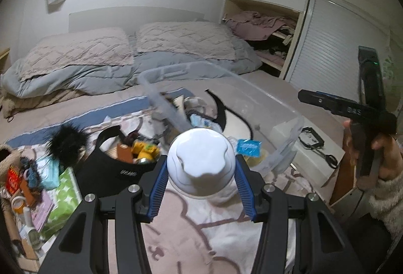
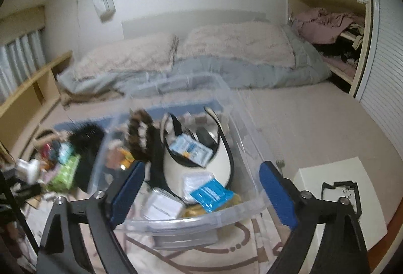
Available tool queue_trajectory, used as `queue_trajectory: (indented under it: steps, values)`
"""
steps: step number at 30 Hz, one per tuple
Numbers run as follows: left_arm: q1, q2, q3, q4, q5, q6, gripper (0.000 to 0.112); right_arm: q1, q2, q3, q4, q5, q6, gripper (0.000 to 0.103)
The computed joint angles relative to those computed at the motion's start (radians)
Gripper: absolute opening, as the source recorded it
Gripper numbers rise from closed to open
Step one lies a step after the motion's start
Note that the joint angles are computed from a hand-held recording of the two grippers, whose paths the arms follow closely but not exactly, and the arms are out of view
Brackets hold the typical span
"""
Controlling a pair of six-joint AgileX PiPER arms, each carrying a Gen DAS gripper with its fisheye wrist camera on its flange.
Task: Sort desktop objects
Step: 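Open the right tool to drop the blue packet while the left tool lowers the white cylinder into the bin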
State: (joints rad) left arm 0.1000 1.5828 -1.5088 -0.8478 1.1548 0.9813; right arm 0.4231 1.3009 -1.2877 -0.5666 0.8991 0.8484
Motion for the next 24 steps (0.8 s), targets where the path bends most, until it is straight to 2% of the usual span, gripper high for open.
queue_trajectory:
  steps: [4,14,19,24]
  values:
    - [-0.069,0.013,-0.030,0.004,-0.018,-0.038,0.051,0.029,-0.039,0.013,0.006,-0.022,0.028,0.103]
    - [-0.256,0.106,-0.129,0.048,-0.086,-0.172,0.051,0.064,-0.108,0.061,-0.020,-0.080,0.076,0.103]
    - [-0.332,0.168,-0.202,0.088,-0.086,-0.259,0.051,0.023,-0.119,0.069,-0.001,-0.103,0.067,0.103]
    - [-0.396,0.212,-0.261,0.196,-0.113,-0.344,0.051,-0.022,-0.123,0.081,0.035,-0.126,0.038,0.103]
